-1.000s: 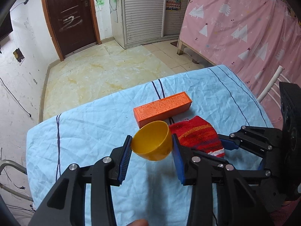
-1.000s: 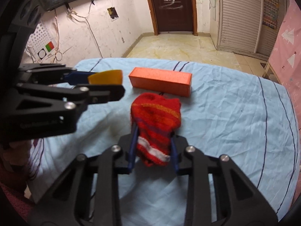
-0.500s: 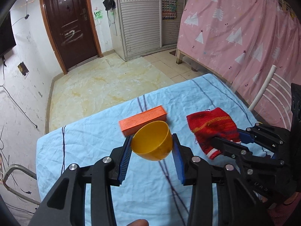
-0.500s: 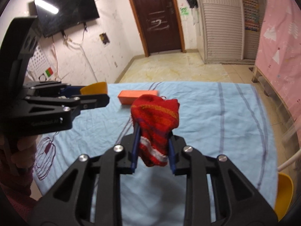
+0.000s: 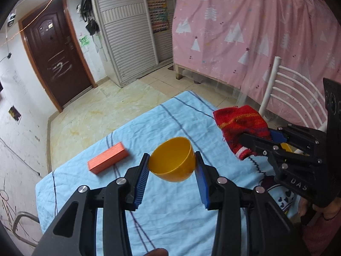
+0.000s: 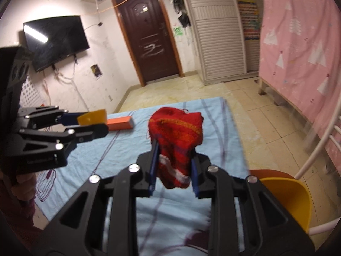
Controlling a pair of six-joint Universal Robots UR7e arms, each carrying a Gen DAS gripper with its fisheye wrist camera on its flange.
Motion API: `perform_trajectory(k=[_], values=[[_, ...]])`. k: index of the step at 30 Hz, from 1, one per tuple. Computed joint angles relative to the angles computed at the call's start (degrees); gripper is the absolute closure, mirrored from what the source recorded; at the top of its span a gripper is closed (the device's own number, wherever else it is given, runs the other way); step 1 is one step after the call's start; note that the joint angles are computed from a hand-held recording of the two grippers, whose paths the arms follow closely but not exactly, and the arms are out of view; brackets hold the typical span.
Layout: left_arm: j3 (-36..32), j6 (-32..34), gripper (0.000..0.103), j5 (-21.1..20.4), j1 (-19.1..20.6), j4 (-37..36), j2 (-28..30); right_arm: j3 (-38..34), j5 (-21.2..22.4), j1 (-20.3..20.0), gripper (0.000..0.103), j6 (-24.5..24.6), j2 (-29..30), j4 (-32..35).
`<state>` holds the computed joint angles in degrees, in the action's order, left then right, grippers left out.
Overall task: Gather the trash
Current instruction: 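Carry yellow cup and red sock to the yellow bin and release both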
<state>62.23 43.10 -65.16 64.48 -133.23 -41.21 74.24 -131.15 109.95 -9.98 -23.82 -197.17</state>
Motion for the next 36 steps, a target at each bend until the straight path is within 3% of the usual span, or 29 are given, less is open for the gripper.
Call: perform_trajectory(k=[16,28,36], values=[[10.39,1.36,0.07,-0.48,-4.53,-3.56,-2.07,16.48,-5.09,-0.82,0.078,-0.01,-8.43,-17.15],[16.52,1.39,0.07,-3.25,-8.0,-3.17,-2.34,24.12,-10.89,-0.62,0.078,0.13,-12.19,-24.84],[16.34,-0.51,0.068,-3.66,-9.89,-0.67,0.11,27.22,-10.91,-1.11,0.078,0.92,-13.77,-28.31]])
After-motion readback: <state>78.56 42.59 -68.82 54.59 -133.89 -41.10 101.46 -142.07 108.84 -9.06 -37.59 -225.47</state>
